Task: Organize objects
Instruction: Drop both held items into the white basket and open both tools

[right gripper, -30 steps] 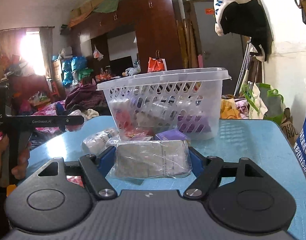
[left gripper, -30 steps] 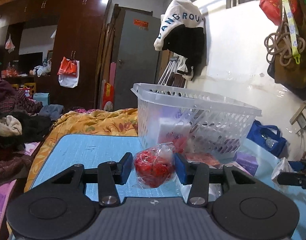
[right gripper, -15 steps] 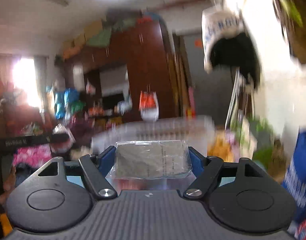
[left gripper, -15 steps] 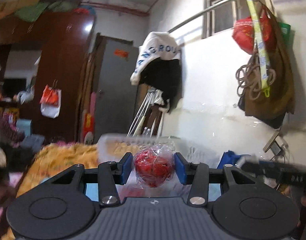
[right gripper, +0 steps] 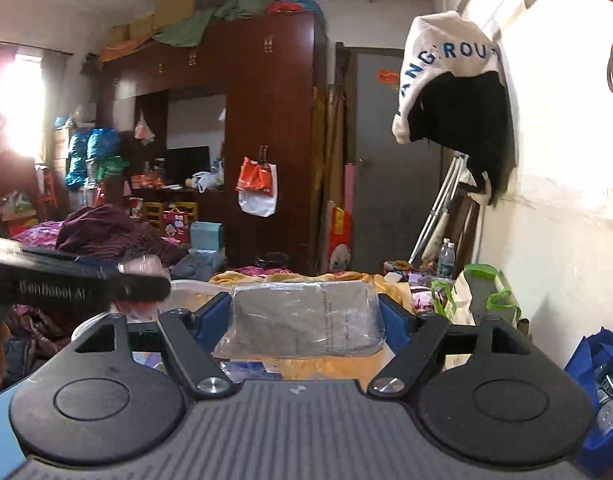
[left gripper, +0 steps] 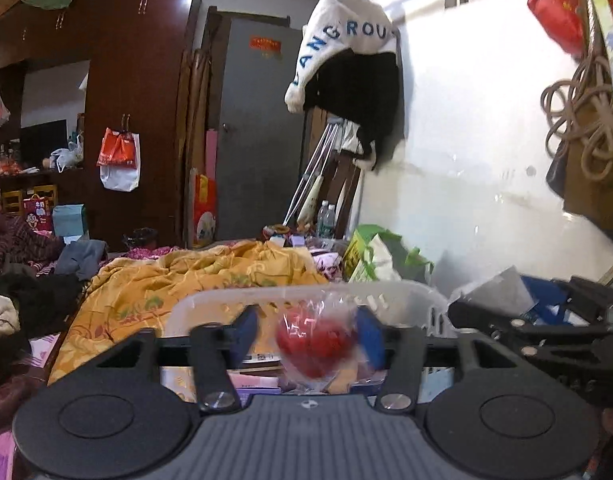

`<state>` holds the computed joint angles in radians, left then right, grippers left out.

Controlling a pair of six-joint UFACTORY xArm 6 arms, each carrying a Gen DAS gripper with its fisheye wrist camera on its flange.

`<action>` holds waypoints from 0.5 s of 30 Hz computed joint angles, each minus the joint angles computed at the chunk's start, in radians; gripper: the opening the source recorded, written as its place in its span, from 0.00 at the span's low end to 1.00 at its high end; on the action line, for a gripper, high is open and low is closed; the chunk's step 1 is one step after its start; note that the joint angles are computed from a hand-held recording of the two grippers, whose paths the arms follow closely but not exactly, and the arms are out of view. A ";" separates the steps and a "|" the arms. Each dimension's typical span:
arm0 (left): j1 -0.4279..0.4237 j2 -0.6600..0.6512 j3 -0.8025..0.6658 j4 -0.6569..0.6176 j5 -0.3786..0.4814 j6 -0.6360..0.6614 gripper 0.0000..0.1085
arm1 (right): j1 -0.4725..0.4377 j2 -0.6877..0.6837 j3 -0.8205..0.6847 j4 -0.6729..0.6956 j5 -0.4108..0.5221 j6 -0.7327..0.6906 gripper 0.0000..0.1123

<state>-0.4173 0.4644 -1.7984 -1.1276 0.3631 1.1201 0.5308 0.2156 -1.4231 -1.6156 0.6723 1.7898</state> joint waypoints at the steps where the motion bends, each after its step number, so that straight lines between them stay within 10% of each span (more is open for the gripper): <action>1: -0.001 0.003 -0.002 0.000 -0.003 0.001 0.69 | 0.009 -0.012 0.017 -0.013 0.016 0.013 0.89; 12: 0.057 -0.328 0.482 -0.552 0.032 0.698 0.85 | 0.081 -0.191 0.335 -0.074 -0.021 0.242 0.92; 15: 0.060 -0.297 0.511 -0.466 0.004 0.655 0.85 | 0.020 -0.148 0.336 -0.048 -0.181 0.224 0.66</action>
<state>-0.3569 0.1671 -1.2875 -1.5939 0.3675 1.7754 0.5504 0.0676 -1.0872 -1.6636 0.4912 2.0136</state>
